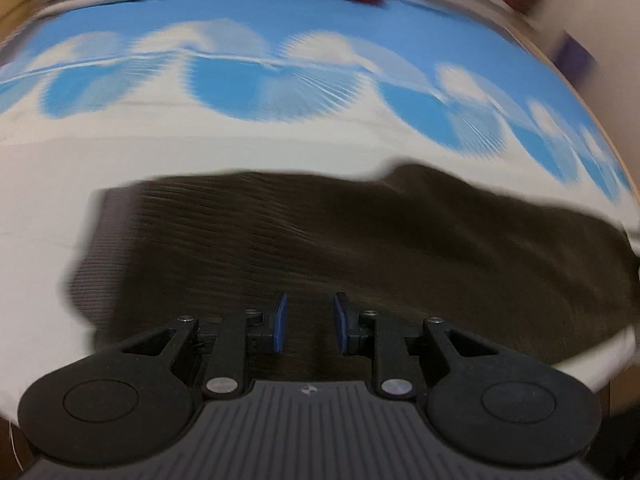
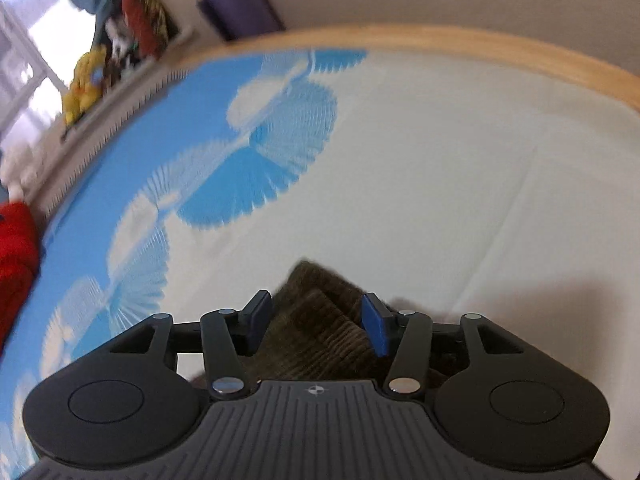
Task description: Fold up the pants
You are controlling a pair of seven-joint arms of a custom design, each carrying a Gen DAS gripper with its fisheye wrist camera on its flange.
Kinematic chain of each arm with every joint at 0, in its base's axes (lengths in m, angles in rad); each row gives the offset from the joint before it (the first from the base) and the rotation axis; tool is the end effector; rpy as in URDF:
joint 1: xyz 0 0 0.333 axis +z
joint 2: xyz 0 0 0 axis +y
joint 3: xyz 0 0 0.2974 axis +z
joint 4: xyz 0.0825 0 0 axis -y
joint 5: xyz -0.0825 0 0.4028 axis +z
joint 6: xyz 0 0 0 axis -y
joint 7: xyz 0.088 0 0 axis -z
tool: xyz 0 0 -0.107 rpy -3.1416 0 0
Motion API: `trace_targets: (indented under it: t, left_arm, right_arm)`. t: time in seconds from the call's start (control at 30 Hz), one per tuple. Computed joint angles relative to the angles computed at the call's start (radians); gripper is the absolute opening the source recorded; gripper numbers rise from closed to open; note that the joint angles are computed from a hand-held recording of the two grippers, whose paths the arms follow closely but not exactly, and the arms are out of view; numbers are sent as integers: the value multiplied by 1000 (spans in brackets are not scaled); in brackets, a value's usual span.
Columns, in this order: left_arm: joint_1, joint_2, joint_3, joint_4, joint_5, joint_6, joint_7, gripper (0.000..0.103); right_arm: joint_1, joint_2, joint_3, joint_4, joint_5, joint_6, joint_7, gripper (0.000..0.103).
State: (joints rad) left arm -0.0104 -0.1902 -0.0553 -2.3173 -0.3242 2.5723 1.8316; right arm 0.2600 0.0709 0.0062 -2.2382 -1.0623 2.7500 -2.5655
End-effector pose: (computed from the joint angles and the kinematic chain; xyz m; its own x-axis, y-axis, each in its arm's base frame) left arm 0.5346 -0.0305 0.4385 -0.1278 -0.9804 0.1497 -0.8919 0.0477 -0.4497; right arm 0.5387 0.1836 0.3392 -0.6741 -0.6105 -0.4158 -0.3913 0.7726 -0.5000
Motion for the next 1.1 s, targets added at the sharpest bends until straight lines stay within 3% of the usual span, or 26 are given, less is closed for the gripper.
trace_targets:
  t: [0.1,0.13,0.17,0.27,0.33,0.37,0.4,0.5,0.53,0.57,0.63,0.8,0.87,0.9,0.93,1.1]
  left_arm:
    - [-28,26,-30,-1,36,-32,41,30]
    - [-29,38,-46,2,88,-46,23,30]
    - [-28,49,-62,1,149,-60,-5,30]
    - [-32,78,-83,2,281,-102,-59,32]
    - [-38,78,-80,2,290,-99,-61,32]
    - [-40,78,-74,7,277,-106,-59,33]
    - [-40,80,-70,14,263,-117,-63,34]
    - [-40,79,-69,9,267,-116,-80,34]
    - [-40,75,-70,2,273,-110,-78,34]
    - [-42,66,-70,-8,276,-106,-75,35]
    - [-45,64,-72,-10,281,-104,-80,35]
    - [-46,74,-67,6,268,-112,-75,35]
    - [-45,76,-65,10,260,-116,-68,35]
    - [-45,75,-64,10,256,-119,-65,35]
    - [-44,76,-64,11,253,-120,-64,35]
    - [-43,75,-67,12,262,-123,-64,36]
  right_arm:
    - [1,16,4,20,50,-19,-93,46]
    - [3,21,2,29,60,-26,-112,19]
    - [6,18,2,34,66,-39,-129,0]
    - [33,-20,6,49,-119,-174,2,0]
    - [38,-43,23,44,-243,-248,73,0]
    - [34,-42,29,47,-224,-261,41,0]
    - [26,-37,30,44,-199,-238,19,0]
    - [-18,-15,7,13,-188,-4,54,7]
    - [-26,1,5,14,-145,39,6,19]
    - [-24,9,7,17,-105,39,-40,38]
    - [-9,29,10,34,-56,-7,-105,51]
    - [12,60,-10,63,-26,-35,-123,49]
    - [17,67,-9,75,19,-39,-189,17]
    - [26,62,-5,82,48,-75,-221,9]
    - [37,55,-1,95,66,-126,-252,9]
    - [62,4,5,120,-226,-210,-60,7]
